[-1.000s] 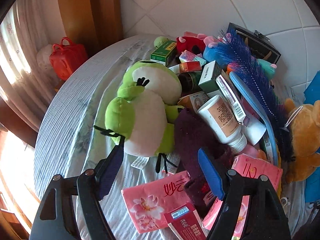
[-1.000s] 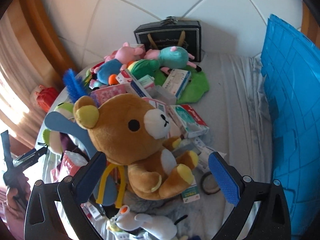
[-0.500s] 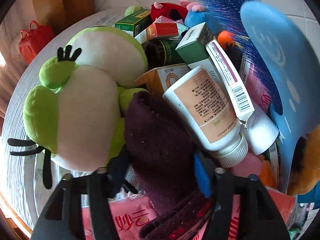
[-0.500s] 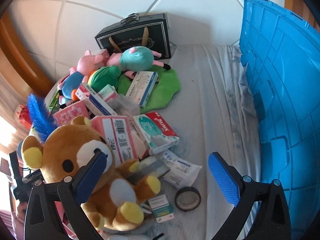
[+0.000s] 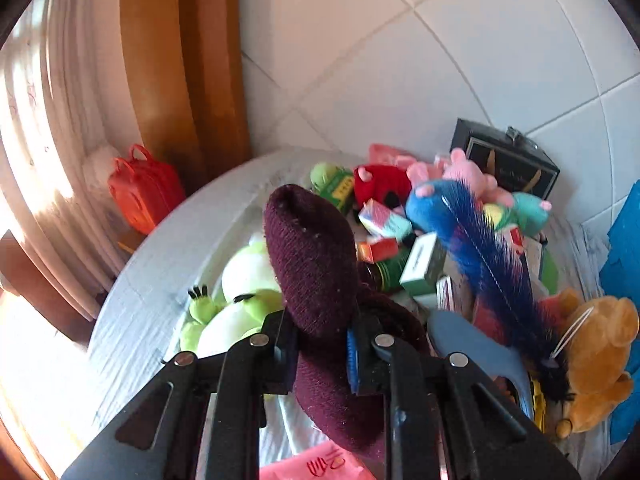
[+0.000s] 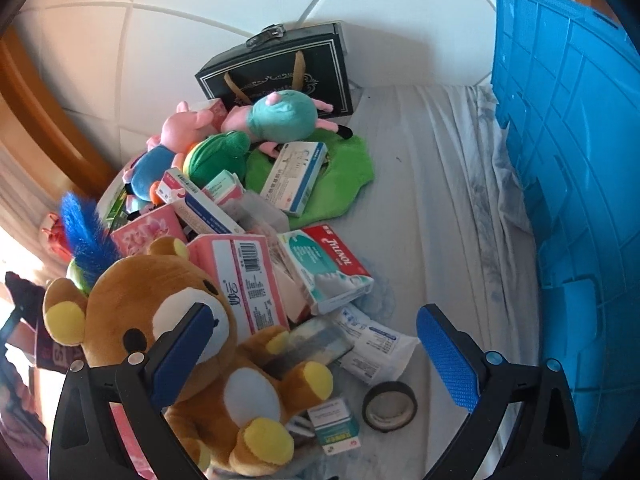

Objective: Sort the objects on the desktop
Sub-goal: 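Grasp the maroon sock with the left gripper while the right grasps the brown bear, then lift and carry the maroon sock and brown bear over the blue crate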

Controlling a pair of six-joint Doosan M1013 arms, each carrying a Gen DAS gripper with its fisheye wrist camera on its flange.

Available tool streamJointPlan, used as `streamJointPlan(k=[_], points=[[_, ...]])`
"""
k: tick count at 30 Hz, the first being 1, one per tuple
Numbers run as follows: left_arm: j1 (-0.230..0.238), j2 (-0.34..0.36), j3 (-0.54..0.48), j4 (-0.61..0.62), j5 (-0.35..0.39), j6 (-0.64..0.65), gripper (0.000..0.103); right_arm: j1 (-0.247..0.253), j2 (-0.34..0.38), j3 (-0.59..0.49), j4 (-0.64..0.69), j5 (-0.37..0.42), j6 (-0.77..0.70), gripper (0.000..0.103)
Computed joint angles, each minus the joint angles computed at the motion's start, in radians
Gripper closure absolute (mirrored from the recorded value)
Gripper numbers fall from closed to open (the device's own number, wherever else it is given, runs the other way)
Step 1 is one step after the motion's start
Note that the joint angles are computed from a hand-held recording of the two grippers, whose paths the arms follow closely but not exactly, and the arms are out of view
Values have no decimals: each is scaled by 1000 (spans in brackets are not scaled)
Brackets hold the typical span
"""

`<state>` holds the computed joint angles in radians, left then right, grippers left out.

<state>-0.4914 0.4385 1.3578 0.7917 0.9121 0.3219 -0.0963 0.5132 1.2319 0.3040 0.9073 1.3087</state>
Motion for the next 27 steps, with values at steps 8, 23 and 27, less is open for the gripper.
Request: streamJointPlan(k=[8,23,27], points=[[9,-19,36,12,-1,-6,85,39,-59,74,84,34,-197,17],[5,-21,51,34,-31,-20,85,110,16,57,4,24,-191,4],[-5,-30,64,62,-22,-35,85,111,-2,82,22,-27,-197,14]])
